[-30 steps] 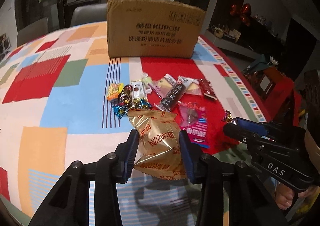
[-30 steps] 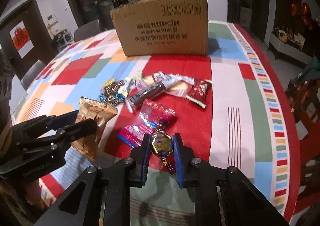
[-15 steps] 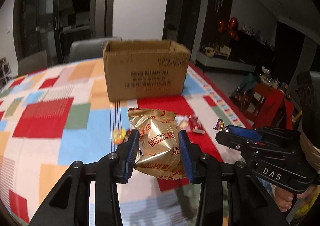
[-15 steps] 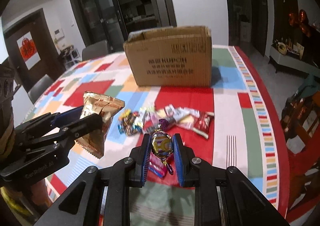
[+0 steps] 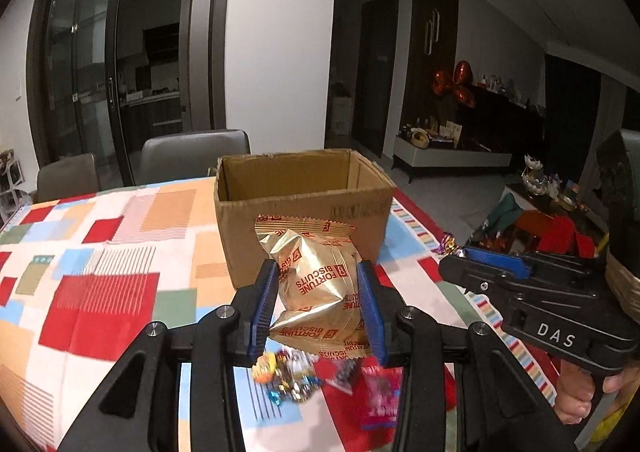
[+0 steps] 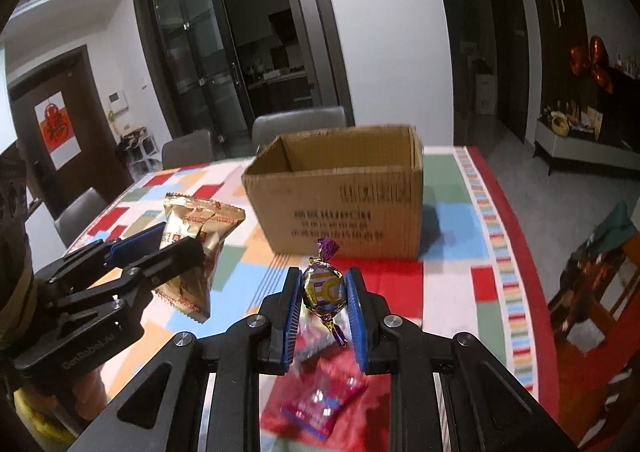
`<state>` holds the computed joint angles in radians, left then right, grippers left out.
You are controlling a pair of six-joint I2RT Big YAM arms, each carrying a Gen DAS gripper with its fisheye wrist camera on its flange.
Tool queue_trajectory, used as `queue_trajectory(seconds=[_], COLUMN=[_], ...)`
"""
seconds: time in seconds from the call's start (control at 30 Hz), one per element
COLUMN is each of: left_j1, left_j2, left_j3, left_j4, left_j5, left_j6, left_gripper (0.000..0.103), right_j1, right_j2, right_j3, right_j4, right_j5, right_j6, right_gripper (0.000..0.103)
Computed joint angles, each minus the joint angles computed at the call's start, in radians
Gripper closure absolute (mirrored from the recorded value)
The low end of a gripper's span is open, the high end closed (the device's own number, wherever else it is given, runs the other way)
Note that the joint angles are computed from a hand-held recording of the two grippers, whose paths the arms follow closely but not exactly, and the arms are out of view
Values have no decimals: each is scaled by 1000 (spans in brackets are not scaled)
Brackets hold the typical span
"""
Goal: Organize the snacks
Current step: 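Carry both held snacks over the cardboard box and open both tools to drop them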
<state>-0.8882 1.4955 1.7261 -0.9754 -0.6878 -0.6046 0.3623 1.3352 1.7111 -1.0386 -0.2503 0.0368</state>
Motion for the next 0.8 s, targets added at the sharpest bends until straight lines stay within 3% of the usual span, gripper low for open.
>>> queue_trajectory(seconds=[0.33, 0.6, 0.8], left_j1=[124, 214, 277], left_j2=[82, 176, 272], left_j3=[148, 296, 423], left_j4=[-11, -74, -137], left_j5=[92, 180, 261], left_j6=[114, 164, 169], left_gripper=[64, 64, 64], right_j1=[4, 2, -1], right_j2=[176, 354, 512], right_j3=[249, 499, 725], right_j4=[-31, -122, -237], right_j5=[27, 42, 40], right_j6=[-26, -39, -32], right_gripper=[80, 80, 80])
